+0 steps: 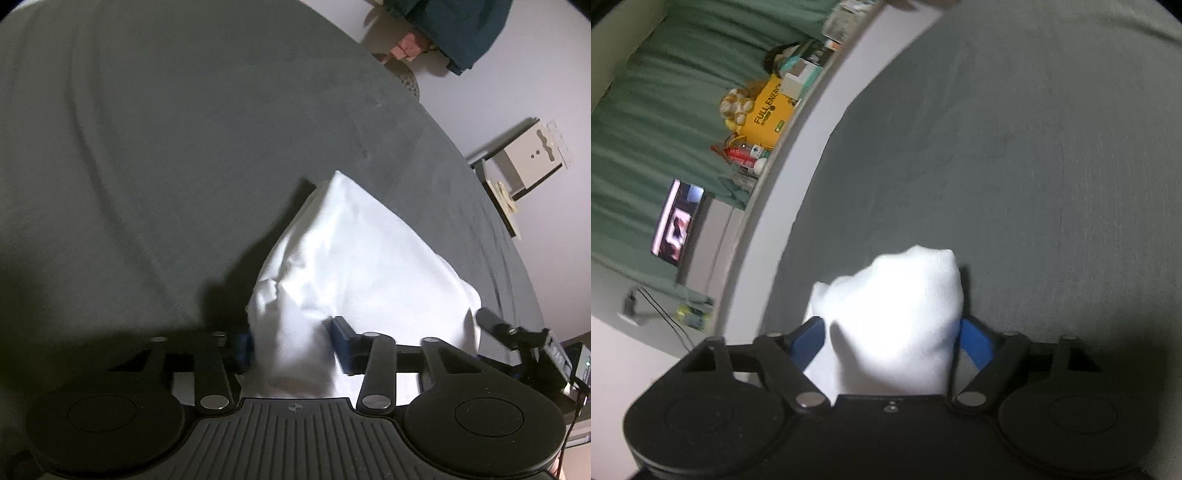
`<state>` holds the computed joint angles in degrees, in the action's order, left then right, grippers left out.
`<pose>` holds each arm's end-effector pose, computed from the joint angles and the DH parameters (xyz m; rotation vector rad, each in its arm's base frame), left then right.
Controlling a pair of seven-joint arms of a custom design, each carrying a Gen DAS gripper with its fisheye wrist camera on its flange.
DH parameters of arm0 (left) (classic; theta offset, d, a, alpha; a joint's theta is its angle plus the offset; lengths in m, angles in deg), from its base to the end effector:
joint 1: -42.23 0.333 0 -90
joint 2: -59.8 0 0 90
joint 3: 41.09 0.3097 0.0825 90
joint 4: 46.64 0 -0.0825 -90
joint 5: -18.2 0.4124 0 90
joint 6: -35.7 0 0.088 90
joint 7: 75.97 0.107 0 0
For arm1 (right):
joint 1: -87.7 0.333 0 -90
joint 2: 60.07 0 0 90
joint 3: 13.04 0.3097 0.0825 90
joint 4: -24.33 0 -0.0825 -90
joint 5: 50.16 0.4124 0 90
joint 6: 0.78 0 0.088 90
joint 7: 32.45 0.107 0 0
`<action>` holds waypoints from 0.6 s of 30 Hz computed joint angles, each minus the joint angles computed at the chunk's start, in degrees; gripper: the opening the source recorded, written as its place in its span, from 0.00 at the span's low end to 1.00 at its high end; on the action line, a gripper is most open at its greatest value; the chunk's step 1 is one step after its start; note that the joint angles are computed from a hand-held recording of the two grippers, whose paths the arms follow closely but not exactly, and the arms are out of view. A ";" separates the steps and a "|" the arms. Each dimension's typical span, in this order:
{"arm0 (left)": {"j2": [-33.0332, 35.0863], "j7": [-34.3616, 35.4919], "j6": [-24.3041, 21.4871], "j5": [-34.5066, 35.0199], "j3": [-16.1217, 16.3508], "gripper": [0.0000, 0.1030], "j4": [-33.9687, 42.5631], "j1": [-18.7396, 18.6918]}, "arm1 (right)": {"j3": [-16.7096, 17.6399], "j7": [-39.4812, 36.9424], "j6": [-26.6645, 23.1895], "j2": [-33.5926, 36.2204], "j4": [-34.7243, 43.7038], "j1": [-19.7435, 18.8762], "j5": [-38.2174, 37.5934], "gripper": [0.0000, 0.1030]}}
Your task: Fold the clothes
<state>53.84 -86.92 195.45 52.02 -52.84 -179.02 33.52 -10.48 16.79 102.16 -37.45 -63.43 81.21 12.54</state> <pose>0.5141 -0.2202 0.4221 -2.6319 0.9147 -0.9159 0.7033 0.0226 0.4478 -1.7118 1.2724 0.6101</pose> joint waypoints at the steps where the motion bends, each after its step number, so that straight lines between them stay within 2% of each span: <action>1: 0.04 0.51 -1.92 0.53 -0.40 0.38 0.82 -0.23 | -0.01 -1.45 1.13 -0.95 -1.39 0.07 0.18 0.65; 5: 1.47 0.38 -11.70 6.28 -2.28 0.32 5.67 -1.54 | -0.18 -1.65 0.87 -0.25 -1.25 -0.52 1.82 0.45; 8: 3.04 -0.93 -18.53 12.28 -3.37 0.30 9.39 -3.22 | -0.03 -0.48 0.60 -0.09 -1.29 -1.22 3.45 0.39; 10: 3.63 -1.13 -21.55 15.23 -3.69 0.30 11.24 -4.48 | 0.01 -1.10 1.46 -0.84 -1.66 -1.33 4.30 0.38; 14: 5.44 -4.45 -20.21 23.61 -3.48 0.29 15.19 -5.85 | -0.20 -1.94 4.18 -1.53 -0.07 -2.00 7.07 0.36; 16: 8.83 -2.69 -20.58 26.83 -3.26 0.29 20.53 -6.76 | -0.56 -1.78 6.00 -0.59 3.05 -2.86 8.22 0.36; 18: 13.84 -2.43 -18.92 30.32 -2.23 0.29 27.22 -7.77 | -0.87 -1.51 8.06 0.94 6.75 -4.28 9.04 0.36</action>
<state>67.68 -89.35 176.53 82.35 -55.07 -151.81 25.75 -11.35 15.28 110.22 -36.51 -56.68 76.93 21.58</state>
